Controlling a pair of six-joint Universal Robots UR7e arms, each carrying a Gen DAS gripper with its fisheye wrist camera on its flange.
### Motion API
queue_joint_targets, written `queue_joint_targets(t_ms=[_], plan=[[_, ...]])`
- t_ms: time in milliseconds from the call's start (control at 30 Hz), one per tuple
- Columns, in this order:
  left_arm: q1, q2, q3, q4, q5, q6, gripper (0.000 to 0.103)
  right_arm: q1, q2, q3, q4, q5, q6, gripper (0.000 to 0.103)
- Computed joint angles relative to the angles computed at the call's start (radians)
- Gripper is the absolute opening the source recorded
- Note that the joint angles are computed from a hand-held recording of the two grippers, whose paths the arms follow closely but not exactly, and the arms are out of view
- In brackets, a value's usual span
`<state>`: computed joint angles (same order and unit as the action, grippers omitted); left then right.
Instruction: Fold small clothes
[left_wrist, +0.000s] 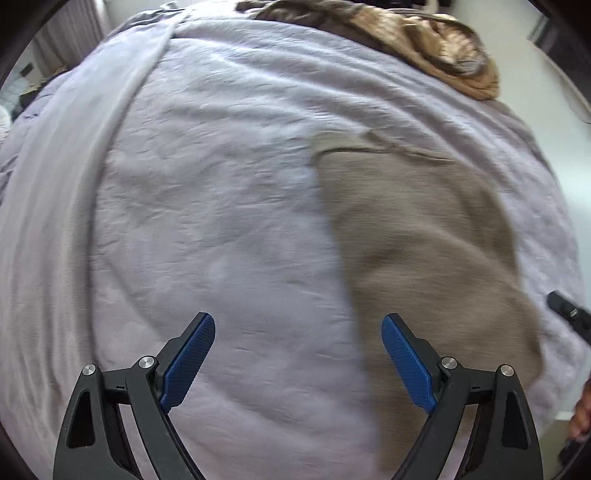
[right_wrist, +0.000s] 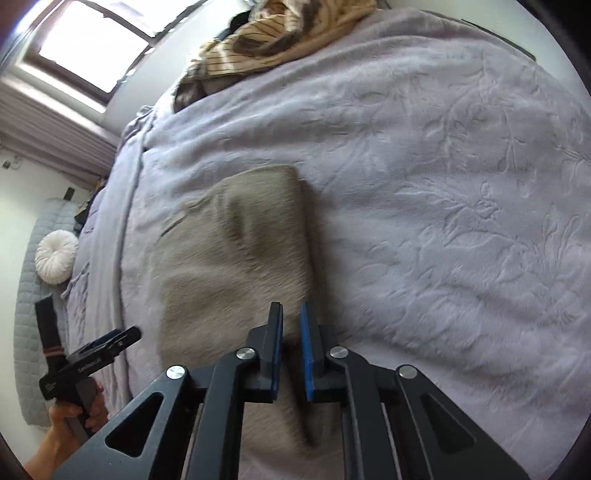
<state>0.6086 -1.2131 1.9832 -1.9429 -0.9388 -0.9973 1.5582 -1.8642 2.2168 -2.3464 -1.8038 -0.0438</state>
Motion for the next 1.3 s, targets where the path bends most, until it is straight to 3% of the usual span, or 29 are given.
queue_joint_targets(t_ms=[67, 133, 267, 333, 433, 1000, 1167, 1300], plan=[[-0.014, 0.015, 0.008, -0.076, -0.041, 0.046, 0.092, 0.034, -0.011, 0.006, 0.034, 0.013, -0.014, 0.009], [-0.034, 0.044, 0.013, -0.112, -0.071, 0.069, 0.092, 0.078, 0.013, 0.01, 0.049, -0.02, -0.021, 0.009], [-0.037, 0.095, 0.049, -0.107, -0.134, 0.013, 0.093, 0.108, 0.051, 0.042, 0.051, -0.167, -0.033, 0.007], [-0.019, 0.081, 0.101, -0.16, -0.198, -0.036, 0.093, 0.07, 0.061, 0.07, 0.058, -0.228, -0.046, 0.002], [-0.035, 0.042, 0.159, -0.207, -0.207, -0.073, 0.093, 0.011, 0.005, 0.103, 0.063, -0.177, -0.079, 0.001], [-0.108, -0.039, 0.159, -0.015, -0.256, -0.219, 0.093, 0.083, -0.064, 0.072, 0.216, -0.213, -0.04, 0.007], [-0.118, -0.048, 0.146, 0.03, -0.276, -0.231, 0.093, 0.035, -0.065, 0.088, 0.241, -0.216, -0.018, 0.006], [-0.127, -0.056, 0.119, 0.08, -0.293, -0.235, 0.093, 0.035, -0.079, 0.074, 0.28, -0.214, 0.021, 0.006]])
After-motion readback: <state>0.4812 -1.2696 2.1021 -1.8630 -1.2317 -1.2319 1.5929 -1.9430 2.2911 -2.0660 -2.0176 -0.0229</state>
